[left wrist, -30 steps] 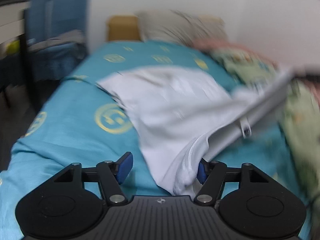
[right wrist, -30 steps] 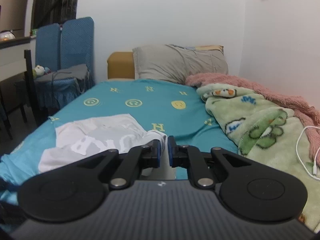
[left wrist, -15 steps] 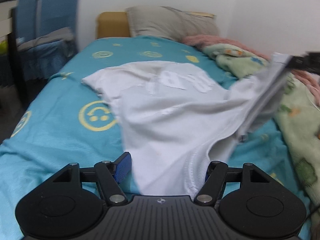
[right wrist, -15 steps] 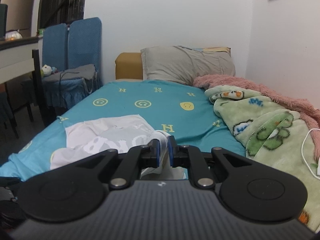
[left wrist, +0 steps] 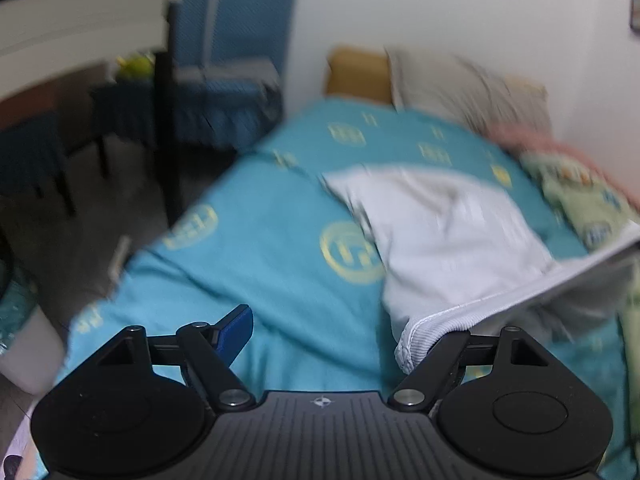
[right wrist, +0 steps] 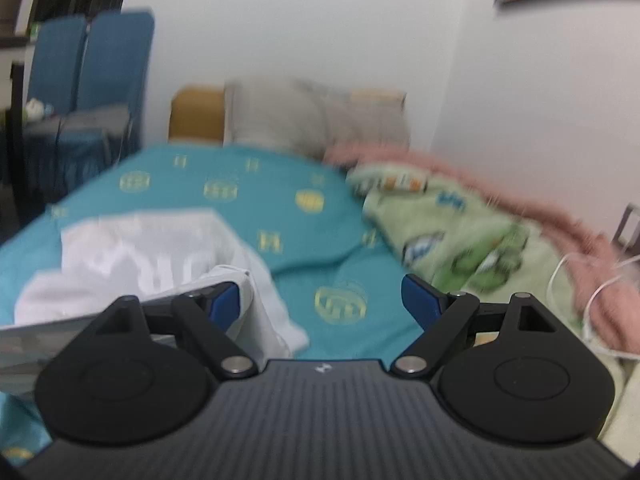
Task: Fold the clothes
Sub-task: 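Lift the shirt high with both grippers and shake it out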
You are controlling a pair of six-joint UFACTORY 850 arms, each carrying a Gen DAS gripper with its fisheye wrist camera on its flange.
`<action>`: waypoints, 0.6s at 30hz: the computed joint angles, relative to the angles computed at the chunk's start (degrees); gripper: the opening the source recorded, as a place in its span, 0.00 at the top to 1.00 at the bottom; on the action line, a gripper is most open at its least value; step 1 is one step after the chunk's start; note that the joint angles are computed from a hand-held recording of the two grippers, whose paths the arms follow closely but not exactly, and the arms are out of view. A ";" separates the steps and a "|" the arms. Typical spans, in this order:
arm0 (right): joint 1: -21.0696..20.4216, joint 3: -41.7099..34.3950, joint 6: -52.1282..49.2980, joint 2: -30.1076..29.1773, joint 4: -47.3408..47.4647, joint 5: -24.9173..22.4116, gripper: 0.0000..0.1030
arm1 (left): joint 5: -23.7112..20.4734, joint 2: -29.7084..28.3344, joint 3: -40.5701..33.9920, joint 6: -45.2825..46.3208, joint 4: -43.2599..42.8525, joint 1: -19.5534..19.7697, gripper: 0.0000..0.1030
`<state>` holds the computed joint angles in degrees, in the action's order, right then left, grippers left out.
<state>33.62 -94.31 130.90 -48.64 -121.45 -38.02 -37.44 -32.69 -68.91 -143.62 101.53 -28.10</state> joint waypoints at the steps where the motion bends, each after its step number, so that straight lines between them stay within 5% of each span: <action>1: 0.50 1.50 4.31 1.20 -1.66 -2.17 0.17 | -2.31 0.48 0.31 -1.13 0.56 -0.27 0.22; 8: 3.74 8.33 14.71 9.27 -5.03 -13.31 0.17 | -12.35 8.80 2.12 -3.87 4.55 -0.25 0.20; 18: 5.15 10.21 15.54 22.65 -6.79 -16.06 0.17 | -20.96 19.27 -4.65 11.80 8.54 -2.78 0.20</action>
